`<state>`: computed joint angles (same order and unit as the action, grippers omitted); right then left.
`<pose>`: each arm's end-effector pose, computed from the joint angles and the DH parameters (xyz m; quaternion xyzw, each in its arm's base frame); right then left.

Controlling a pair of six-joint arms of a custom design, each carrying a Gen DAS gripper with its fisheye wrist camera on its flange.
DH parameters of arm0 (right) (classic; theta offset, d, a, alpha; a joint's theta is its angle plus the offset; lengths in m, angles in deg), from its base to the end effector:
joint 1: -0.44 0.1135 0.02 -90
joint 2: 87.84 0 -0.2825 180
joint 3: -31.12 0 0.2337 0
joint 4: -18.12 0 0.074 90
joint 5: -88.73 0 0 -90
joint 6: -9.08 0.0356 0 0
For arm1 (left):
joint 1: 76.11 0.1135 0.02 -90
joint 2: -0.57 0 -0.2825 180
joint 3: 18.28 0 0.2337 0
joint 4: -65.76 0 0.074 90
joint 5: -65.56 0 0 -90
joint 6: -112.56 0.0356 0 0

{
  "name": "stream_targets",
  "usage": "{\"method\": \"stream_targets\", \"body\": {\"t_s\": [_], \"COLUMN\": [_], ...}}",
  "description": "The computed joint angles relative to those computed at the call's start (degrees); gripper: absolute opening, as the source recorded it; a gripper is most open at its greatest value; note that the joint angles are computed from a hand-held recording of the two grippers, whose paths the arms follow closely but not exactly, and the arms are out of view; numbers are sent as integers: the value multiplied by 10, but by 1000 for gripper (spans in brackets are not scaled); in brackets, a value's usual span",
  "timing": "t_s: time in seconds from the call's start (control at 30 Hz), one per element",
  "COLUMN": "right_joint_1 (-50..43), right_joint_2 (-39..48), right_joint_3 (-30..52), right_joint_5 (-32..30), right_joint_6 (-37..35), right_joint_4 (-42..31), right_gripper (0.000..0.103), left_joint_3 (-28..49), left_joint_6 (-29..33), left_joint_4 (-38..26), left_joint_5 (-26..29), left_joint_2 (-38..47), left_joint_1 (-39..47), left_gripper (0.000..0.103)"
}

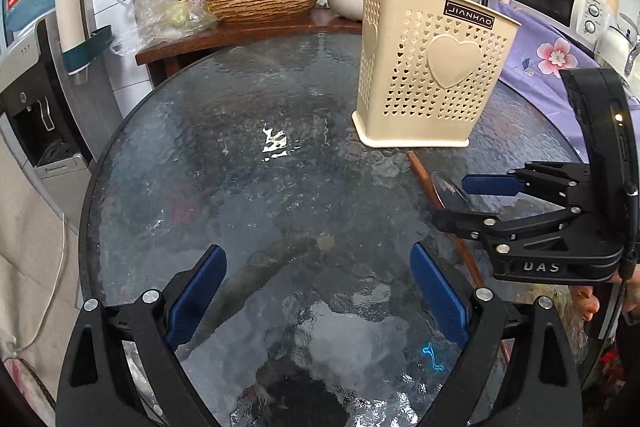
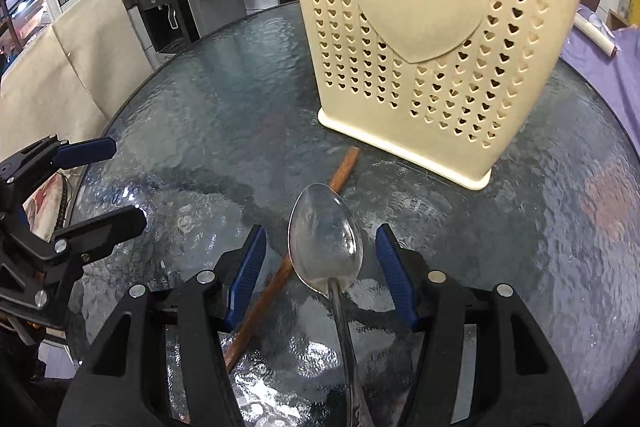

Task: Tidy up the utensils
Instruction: 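Move both grippers down to the silver spoon and brown chopstick on the glass, then grasp the silver spoon with the right gripper while the left grasps the brown chopstick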

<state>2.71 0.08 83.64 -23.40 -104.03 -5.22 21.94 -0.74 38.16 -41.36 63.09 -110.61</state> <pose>0.2550 0.0235 0.1690 -0.2581 0.9107 0.1340 0.2935 0.1505 -0.0908 0.1928 0.0405 0.9297 -0.0429 0.3637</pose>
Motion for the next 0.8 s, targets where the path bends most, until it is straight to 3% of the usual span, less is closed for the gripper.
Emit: {"method": "stream_targets", "body": {"t_s": [0.27, 0.47, 0.67, 0.8], "right_joint_1": [22, 24, -42, -82], "right_joint_2": [20, 21, -19, -35], "right_joint_3": [23, 25, 16, 21], "right_joint_5": [28, 29, -21, -30], "right_joint_6": [-10, -4, 25, 46], "right_joint_4": [0, 2, 0, -13], "right_gripper": [39, 38, 38, 38], "left_joint_3": [5, 15, 38, 71], "left_joint_6": [5, 3, 1, -6], "left_joint_4": [7, 10, 10, 18], "left_joint_5": [11, 0, 21, 71], "left_joint_2": [11, 31, 62, 111], "left_joint_1": [8, -8, -19, -20], "left_gripper": [90, 90, 76, 61]}}
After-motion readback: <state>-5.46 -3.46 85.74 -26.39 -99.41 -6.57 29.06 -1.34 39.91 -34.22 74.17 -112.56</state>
